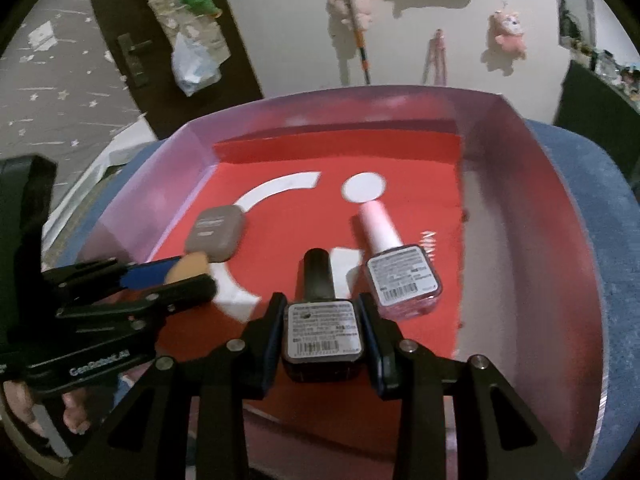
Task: Organize rigid objects
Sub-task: 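Carry the sponge and black-capped nail polish into the red tray with both tools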
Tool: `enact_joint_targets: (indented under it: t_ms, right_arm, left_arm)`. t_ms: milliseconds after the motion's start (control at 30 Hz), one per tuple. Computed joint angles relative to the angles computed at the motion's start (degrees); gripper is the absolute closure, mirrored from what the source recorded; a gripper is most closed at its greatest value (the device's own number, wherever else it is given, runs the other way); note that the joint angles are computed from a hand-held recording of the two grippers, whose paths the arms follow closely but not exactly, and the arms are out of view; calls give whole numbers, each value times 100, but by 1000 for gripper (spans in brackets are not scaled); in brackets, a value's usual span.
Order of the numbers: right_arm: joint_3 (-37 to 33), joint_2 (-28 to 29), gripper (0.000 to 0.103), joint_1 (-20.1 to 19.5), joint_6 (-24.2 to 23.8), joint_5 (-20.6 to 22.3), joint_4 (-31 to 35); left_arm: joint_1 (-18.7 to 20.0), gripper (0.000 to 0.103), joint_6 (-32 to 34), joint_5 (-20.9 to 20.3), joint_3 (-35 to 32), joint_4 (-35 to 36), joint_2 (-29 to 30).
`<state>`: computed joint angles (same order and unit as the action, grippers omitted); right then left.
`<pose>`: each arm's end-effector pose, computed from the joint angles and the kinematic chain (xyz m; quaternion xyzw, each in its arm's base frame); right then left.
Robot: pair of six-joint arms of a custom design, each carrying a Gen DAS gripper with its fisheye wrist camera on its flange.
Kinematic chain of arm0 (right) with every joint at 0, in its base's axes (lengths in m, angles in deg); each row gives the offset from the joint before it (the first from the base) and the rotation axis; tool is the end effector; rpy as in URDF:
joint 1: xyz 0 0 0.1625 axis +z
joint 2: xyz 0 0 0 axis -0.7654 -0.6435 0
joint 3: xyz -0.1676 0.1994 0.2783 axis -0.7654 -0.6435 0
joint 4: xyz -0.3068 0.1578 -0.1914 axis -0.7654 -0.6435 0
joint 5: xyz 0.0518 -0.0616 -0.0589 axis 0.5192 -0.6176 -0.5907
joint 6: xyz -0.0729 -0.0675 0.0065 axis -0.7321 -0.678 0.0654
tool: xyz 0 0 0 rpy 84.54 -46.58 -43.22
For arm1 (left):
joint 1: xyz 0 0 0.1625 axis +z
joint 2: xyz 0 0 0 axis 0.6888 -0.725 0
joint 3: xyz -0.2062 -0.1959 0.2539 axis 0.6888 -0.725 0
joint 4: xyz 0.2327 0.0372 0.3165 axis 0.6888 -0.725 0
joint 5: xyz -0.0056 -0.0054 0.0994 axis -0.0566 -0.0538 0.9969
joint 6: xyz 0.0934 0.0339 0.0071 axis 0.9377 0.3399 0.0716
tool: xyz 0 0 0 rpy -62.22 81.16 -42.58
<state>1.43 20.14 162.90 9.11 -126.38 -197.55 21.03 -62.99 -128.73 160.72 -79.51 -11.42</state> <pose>0.3318 -0.6092 0.0287 0.0672 -0.9026 0.3266 0.2723 -0.1285 -0.6886 0.2369 0.3205 0.9073 -0.1492 0.2274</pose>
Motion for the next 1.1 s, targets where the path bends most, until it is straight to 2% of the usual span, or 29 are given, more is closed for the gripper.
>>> enact_joint_targets:
  t_ms: [67, 367, 867, 1100]
  right_arm:
    - [-43, 25, 65, -11, 27, -236, -74]
    - [-257, 171, 65, 12, -66, -642, -50]
    - [-208, 137, 64, 4, -69, -610, -72]
    - [-180, 124, 64, 3, -87, -580, -111]
  left_arm:
    - [-11, 67, 20, 55, -2, -106, 44]
    - [-39, 67, 45, 221, -35, -366, 186]
    - [-12, 67, 28, 170, -54, -357, 195]
    - [-59, 67, 157, 332, 47, -488, 178]
